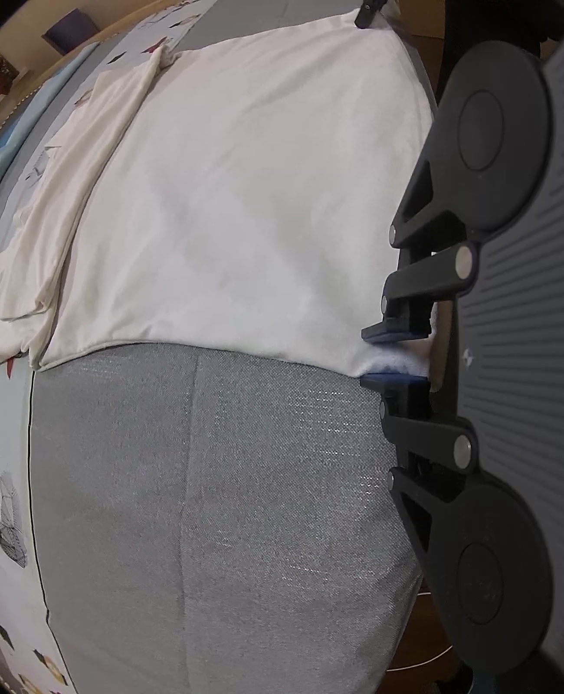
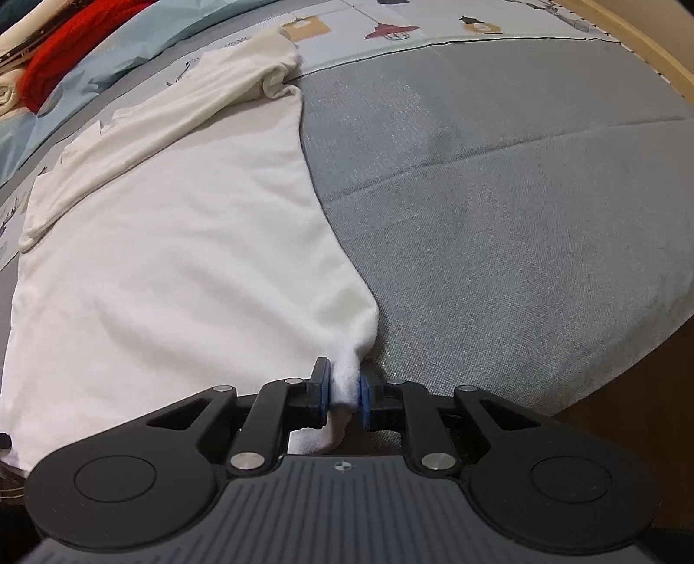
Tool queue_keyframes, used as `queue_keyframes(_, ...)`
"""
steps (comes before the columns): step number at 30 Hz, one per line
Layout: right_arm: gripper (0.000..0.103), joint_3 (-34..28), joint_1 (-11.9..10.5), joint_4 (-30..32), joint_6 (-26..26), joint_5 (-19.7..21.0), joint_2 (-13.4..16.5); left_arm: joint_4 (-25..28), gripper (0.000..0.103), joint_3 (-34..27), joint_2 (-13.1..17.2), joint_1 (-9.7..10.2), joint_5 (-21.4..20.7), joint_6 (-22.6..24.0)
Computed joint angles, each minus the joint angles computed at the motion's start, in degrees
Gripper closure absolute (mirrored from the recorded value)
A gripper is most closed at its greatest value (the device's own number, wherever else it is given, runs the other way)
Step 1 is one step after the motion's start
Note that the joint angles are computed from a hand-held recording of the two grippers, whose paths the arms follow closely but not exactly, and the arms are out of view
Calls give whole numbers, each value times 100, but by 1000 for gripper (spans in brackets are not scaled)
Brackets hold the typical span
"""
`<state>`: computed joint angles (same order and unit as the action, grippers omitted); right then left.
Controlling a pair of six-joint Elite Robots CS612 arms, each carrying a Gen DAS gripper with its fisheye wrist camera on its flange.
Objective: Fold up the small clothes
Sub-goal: 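Grasp the shirt hem with the left gripper while the right gripper grasps the hem, then lift the hem with both grippers and fold it toward the collar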
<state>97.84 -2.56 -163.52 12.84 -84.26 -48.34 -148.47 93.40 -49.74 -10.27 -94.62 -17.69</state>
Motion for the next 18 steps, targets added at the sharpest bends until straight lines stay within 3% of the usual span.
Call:
queue_keyframes(5,88,-9,2,3,-56,9,5,-12,88,-1,7,3,17,36)
queue_keyframes(9,91,18,-4,-118,-69,43,1,-71,95,24,-2,-15,15,111)
queue_keyframes(18,89,11,7,-22,-133,25,-8,-39,93,-4,18,-7,-13,85)
